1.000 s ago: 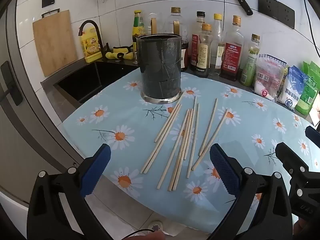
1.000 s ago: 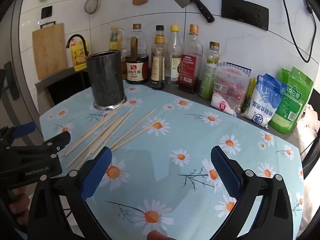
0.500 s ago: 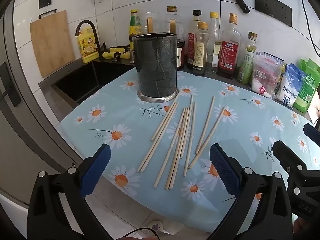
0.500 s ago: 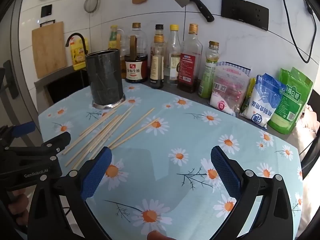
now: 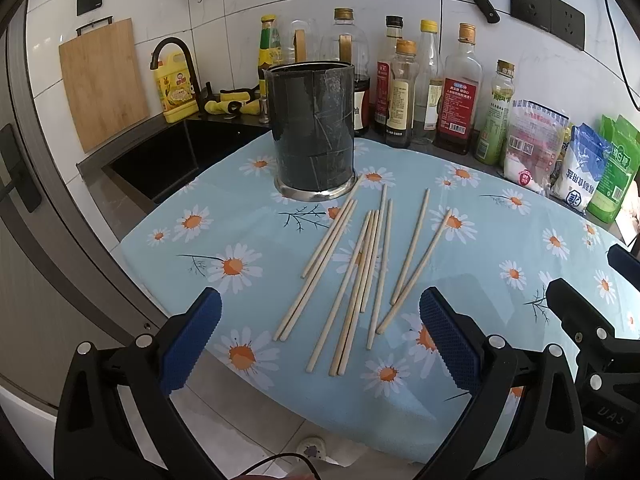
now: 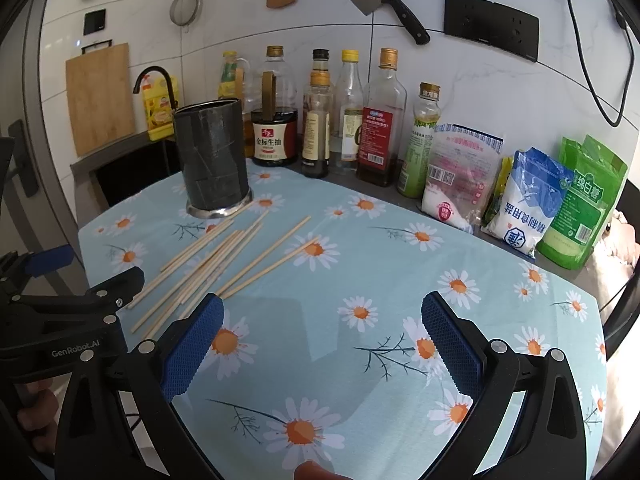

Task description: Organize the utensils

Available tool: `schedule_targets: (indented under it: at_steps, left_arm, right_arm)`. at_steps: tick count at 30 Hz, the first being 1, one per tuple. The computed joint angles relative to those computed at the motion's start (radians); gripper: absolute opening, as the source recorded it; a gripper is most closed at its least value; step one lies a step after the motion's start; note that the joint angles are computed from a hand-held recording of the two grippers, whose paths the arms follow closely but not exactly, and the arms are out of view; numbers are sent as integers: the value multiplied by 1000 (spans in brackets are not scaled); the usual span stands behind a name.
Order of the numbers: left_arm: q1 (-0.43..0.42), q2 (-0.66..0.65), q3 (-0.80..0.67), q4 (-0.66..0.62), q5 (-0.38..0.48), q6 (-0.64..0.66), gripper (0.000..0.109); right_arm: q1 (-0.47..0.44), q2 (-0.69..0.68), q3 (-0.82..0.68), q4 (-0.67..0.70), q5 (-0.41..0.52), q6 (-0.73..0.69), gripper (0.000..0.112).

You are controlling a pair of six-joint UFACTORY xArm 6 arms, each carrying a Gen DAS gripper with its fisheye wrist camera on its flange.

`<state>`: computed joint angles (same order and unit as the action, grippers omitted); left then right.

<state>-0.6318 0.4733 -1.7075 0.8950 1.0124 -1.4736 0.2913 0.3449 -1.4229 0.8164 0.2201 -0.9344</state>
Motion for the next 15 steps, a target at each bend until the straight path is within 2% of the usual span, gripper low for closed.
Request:
schedule_targets:
  at_steps: [15]
  left_arm:
    - [-2, -2, 2, -7, -2, 7, 97]
  right_arm:
    - [2, -5, 5, 19, -2, -23, 95]
